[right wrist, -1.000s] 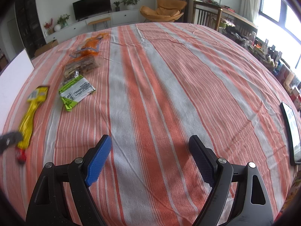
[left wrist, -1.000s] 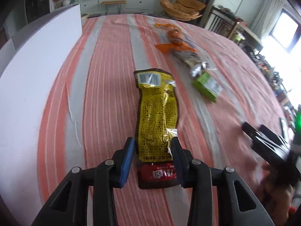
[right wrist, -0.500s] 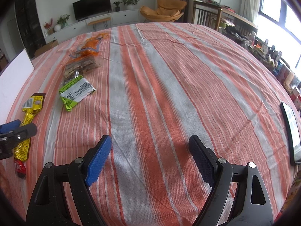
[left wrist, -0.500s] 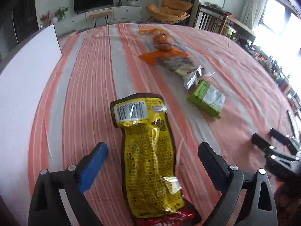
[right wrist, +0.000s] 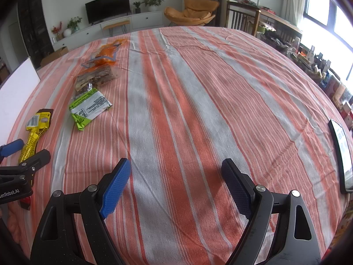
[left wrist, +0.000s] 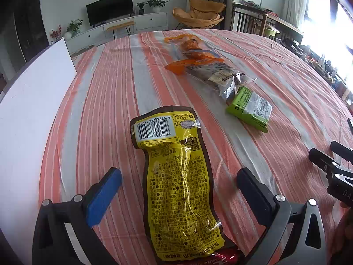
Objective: Organize snacks
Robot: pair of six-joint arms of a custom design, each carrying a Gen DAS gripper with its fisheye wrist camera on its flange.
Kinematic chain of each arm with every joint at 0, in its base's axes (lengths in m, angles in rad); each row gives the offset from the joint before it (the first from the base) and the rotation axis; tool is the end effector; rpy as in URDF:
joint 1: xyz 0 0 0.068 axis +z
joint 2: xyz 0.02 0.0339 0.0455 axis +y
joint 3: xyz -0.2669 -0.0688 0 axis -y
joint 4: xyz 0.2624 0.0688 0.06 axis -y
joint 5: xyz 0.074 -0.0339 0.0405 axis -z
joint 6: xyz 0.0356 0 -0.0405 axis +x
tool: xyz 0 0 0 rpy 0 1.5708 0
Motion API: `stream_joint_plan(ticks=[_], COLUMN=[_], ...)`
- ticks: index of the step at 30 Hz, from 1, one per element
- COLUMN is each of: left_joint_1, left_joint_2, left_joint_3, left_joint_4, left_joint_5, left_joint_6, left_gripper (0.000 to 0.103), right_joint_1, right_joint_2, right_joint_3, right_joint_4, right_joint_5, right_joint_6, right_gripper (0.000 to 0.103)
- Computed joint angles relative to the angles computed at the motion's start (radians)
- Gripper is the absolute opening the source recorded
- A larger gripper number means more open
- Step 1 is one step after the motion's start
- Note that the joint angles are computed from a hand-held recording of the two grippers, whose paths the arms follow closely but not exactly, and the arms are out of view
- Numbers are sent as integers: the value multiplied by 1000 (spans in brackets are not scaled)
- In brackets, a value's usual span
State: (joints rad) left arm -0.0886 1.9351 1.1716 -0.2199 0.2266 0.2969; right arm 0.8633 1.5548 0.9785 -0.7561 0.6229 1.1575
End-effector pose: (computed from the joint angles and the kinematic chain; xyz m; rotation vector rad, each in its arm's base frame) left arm 0.4041 -0.0439 0.1343 0.5696 2.4644 -0.2066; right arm 0.2061 0.2090 0.1877 0.4593 2.4458 -0.1732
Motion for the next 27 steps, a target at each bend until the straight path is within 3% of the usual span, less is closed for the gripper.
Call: stream_joint_plan(ticks=[23, 27], left_joint_1=[-1, 12], left_joint_2=[2, 12], left_joint_3=[2, 19], left_joint_4=[-2, 0], left_joint_5=[-2, -43], left_joint_6=[-2, -66], left_gripper=[103, 102], right_joint_1=[0, 0], right_joint_2=[-1, -1], right_joint_3=[0, -1], right_joint_4=[0, 0], right_joint_5=[0, 0], right_joint_6=[1, 0], right_gripper=[86, 86])
